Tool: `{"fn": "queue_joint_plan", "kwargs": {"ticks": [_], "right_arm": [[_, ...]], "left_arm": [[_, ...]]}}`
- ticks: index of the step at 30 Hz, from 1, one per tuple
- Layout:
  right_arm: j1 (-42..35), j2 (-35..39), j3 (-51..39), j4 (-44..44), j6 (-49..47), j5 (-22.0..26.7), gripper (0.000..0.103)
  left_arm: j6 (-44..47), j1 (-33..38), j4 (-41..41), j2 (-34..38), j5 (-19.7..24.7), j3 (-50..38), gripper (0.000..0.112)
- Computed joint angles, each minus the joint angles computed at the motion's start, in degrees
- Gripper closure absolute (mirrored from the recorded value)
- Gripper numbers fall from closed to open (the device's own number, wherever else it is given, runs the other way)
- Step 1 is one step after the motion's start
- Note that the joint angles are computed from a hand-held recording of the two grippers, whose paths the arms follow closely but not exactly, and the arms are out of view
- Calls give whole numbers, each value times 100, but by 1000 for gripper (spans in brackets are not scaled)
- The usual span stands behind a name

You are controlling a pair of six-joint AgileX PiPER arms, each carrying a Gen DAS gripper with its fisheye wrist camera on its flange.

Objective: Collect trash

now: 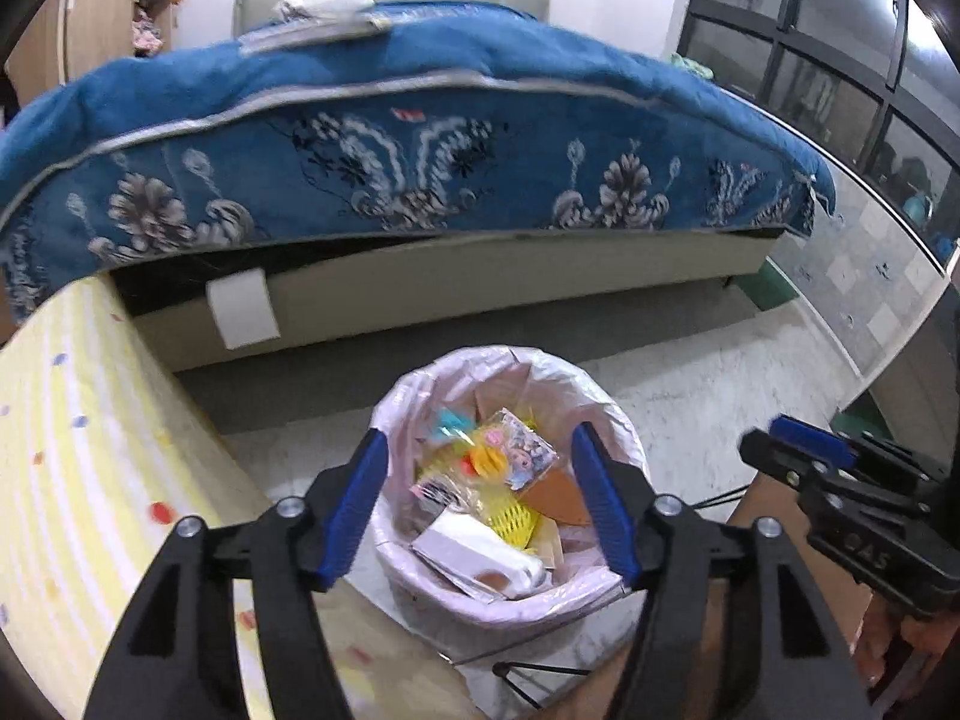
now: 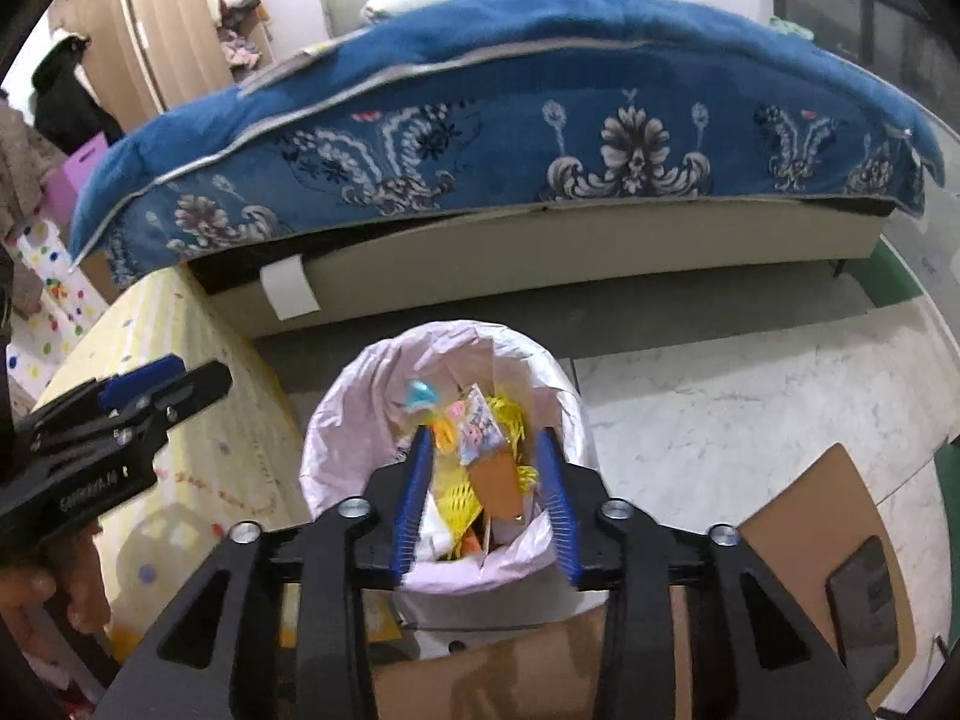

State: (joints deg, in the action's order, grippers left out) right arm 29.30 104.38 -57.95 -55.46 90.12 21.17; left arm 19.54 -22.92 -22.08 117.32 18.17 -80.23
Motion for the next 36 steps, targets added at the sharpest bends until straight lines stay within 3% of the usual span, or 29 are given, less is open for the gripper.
{"fn": "queue_joint_plan", "kwargs": {"ticks": [2,4,6,11,17,21,23,29,36], "right_arm": [[183,-260,129,24,-27,160,46],[391,-513,195,176,-193,270,26],[588,-684,207,254,-283,383,15],[1217,-1018,56,217,-337,820,12],[1935,-1323,-254,256,-383,1080,11],[2206,-1384,-528,1238,-993,838,8],[2564,-1315,-793,1089,-873,1107,7],[3388,-1061,-1714,1046,-1187,1675,6],[4090,-217,-3034,1479,-2601,2525,6]], "left_arm": [[-611,-4,590,-373,-127,350,45],[-1105,14,1068,-783,-228,749,44],[-1747,29,1679,-1171,-300,1133,37],[-3529,183,3299,-2198,-178,1977,16],[-4243,559,3871,-3438,363,2832,16],[-3699,901,3406,-4328,707,3360,16],[-3611,1135,3334,-4762,1034,3546,16],[-4136,1739,4124,-5956,1992,3913,16],[-2041,4074,2778,-7055,2586,4095,16]]}}
